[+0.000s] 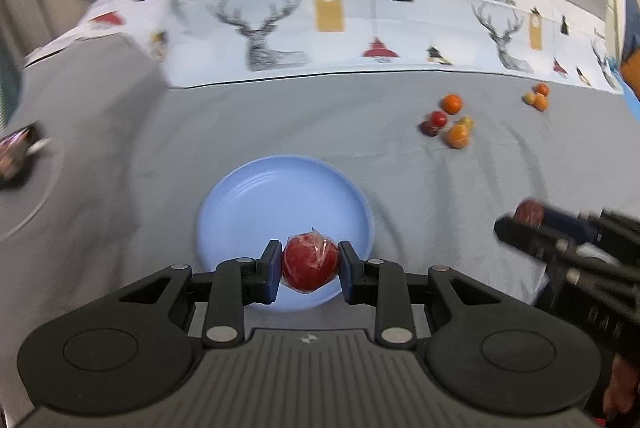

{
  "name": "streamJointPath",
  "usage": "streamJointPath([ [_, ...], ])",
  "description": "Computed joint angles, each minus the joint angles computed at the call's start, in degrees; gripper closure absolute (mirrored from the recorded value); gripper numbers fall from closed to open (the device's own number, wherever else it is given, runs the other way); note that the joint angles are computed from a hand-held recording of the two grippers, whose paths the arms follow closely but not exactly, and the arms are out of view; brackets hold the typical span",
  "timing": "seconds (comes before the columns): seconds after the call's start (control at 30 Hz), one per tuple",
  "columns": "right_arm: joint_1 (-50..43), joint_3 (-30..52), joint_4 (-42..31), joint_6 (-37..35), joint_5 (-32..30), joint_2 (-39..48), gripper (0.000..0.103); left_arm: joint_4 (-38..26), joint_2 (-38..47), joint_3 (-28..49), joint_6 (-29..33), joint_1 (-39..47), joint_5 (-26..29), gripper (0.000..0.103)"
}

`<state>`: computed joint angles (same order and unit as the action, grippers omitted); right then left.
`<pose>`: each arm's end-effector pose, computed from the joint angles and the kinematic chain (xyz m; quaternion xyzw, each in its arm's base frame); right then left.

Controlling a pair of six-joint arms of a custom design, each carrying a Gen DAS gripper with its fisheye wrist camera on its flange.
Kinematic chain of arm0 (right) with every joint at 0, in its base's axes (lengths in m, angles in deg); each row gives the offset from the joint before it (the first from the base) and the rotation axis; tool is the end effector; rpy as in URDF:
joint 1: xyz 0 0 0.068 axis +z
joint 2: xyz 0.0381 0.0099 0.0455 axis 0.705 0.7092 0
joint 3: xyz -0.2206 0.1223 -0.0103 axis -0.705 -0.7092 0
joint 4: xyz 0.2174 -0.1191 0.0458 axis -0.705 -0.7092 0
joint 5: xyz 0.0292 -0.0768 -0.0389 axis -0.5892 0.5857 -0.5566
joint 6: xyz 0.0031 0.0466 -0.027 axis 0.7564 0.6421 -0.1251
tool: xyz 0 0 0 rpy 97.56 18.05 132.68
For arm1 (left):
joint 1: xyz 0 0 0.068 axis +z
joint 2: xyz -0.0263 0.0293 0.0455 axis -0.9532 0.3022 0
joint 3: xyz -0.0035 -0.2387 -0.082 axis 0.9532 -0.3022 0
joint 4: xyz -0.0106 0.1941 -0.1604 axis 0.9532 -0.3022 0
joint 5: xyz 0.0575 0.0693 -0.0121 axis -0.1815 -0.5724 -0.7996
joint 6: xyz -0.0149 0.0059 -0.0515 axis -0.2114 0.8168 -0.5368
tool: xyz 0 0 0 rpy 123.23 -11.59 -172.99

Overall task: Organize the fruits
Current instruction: 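Carry the tomato and the date over the blue plate with both grippers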

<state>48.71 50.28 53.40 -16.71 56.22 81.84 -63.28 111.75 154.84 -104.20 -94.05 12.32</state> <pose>0.2884 0.0347 0.2067 -0.1366 0.8583 0.2046 0.4503 0.3098 -0.1134 0.2722 -0.0136 0.9521 0.0144 0.3050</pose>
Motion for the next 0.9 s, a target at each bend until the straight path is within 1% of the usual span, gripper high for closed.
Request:
streamJointPath([
  [0.1, 4.4, -3.8, -2.6, -0.3, 2.0, -5.9, 0.069, 0.7, -7.1, -6.8, -0.7, 0.9, 0.1, 0.071],
  [0.13, 6.9, -4.9, -2.4, 0.1, 3.9, -7.6, 0.069, 0.8, -9.1, -8.6, -1.0, 1.2, 0.1, 0.071],
  [0.2, 9.0, -5.8, -3.5, -0.5, 5.4, -10.1, 0.069, 0.7, -11.5, -10.5, -1.2, 1.7, 0.1, 0.071],
  [0.33, 11.6, -5.2, -5.6, -0.8, 7.8, -11.5, 0.069, 0.6, -15.6, -13.1, -1.8, 3.0, 0.4, 0.071],
  [0.4, 12.8, -4.1, -5.9, -0.8, 9.3, -10.6, 0.069, 0.7, -17.5, -14.1, -2.0, 3.4, 0.0, 0.070],
  [0.5, 13.5, -3.6, -6.4, -1.5, 10.1, -10.6, 0.069, 0.7, -18.6, -14.3, -1.9, 4.2, -0.1, 0.070],
  [0.73, 15.5, -2.4, -6.4, -1.8, 11.7, -9.1, 0.069, 1.5, -17.9, -13.4, -1.4, 5.3, 0.2, 0.070],
  [0.9, 14.8, -1.5, -6.5, -2.1, 11.2, -7.2, 0.069, 2.1, -16.1, -12.7, -0.9, 6.6, 1.1, 0.070],
])
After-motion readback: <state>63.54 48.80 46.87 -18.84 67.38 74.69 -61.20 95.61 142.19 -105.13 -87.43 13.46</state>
